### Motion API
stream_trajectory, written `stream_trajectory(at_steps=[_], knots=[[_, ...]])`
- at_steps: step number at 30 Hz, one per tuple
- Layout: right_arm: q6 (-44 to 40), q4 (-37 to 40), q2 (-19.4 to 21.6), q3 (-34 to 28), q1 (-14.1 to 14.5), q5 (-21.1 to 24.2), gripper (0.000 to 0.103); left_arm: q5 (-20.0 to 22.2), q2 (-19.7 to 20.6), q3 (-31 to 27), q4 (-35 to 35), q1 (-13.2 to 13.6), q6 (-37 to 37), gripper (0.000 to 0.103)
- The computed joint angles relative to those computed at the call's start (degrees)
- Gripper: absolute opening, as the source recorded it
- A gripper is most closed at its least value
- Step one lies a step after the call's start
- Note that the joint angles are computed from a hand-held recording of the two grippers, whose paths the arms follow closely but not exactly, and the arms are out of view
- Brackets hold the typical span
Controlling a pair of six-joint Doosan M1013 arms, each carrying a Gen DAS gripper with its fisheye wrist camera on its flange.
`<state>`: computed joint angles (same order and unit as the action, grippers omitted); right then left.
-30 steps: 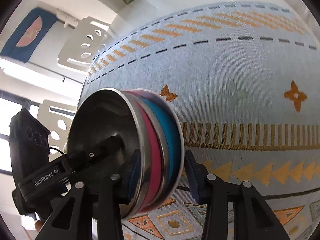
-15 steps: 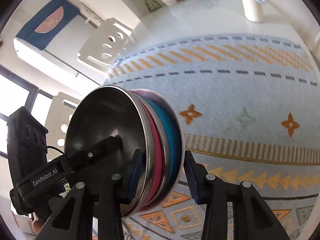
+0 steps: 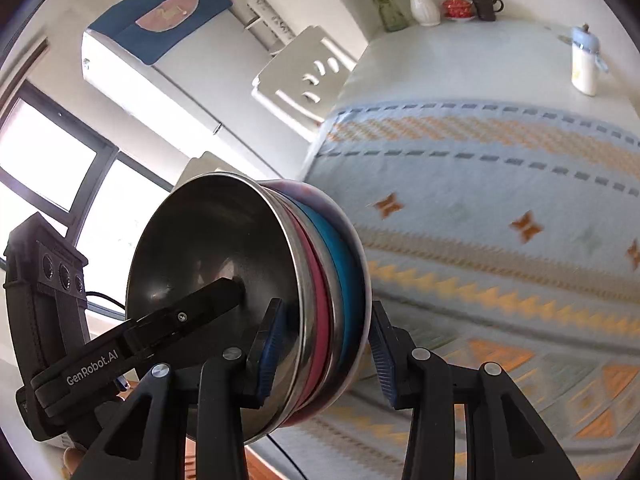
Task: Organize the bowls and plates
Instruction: 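Lift the nested bowl stack with both grippers and carry it over the plates, then lower the bowl stack onto the floral plate stack with both grippers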
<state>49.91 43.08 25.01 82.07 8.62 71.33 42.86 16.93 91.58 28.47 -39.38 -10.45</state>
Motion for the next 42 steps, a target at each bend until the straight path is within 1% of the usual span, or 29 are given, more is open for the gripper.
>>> stream_trajectory(at_steps=[2,4,7,10,12,14,18,22,26,31,35,39,40,41,42], knots=[[1.42,0.00,-1.15,2.47,1.55,-1.35,0.040,0.28,-1.48,2.31,-1.49,0.18,2.17,0.040],[3.08,-0.60,-1.91,4.49,2.89,-2.59,0.040,-1.47,-2.79,5.05,-2.92,0.62,3.22,0.040],[5.51,-2.70,-2.71,7.16,4.96,-5.84,0.040,-5.92,-3.89,9.00,-6.10,1.70,5.50,0.040],[8.51,-5.37,-2.78,8.77,6.55,-8.32,0.040,-10.74,-3.82,11.91,-9.70,2.98,8.74,0.040],[10.23,-7.12,-2.51,9.35,7.25,-9.55,0.040,-13.29,-3.56,13.14,-12.46,3.75,11.28,0.041],[11.96,-8.63,-2.10,9.62,7.80,-10.47,0.040,-14.95,-3.16,13.78,-15.35,4.36,14.29,0.041],[14.86,-10.03,-1.44,9.81,8.17,-11.19,0.040,-16.54,-2.51,14.29,-19.19,5.20,19.15,0.041],[17.04,-11.58,-1.52,10.12,8.68,-12.84,0.040,-18.39,-2.16,14.77,-22.99,6.21,23.83,0.041],[18.82,-12.85,-1.17,9.93,9.11,-13.49,0.040,-19.15,-1.68,14.88,-27.06,7.18,28.75,0.040],[19.23,-12.56,-1.02,10.05,9.21,-14.19,0.040,-21.11,-2.01,15.80,-28.92,7.79,30.86,0.039],[19.92,-12.30,-0.77,10.10,9.00,-14.00,0.040,-22.73,-2.35,16.60,-32.78,8.22,34.35,0.039],[19.36,-11.46,-0.79,9.99,8.71,-13.74,0.040,-23.93,-2.94,17.32,-34.49,8.39,35.34,0.041],[19.23,-11.50,-0.86,9.94,8.70,-13.56,0.040,-24.18,-3.20,17.55,-34.04,8.37,34.77,0.041],[19.04,-11.57,-1.01,9.88,8.70,-13.45,0.040,-24.67,-3.79,18.05,-31.20,8.11,31.95,0.042],[18.60,-11.47,-1.26,9.95,8.58,-13.31,0.040,-24.87,-4.18,18.33,-29.80,8.00,30.67,0.042]])
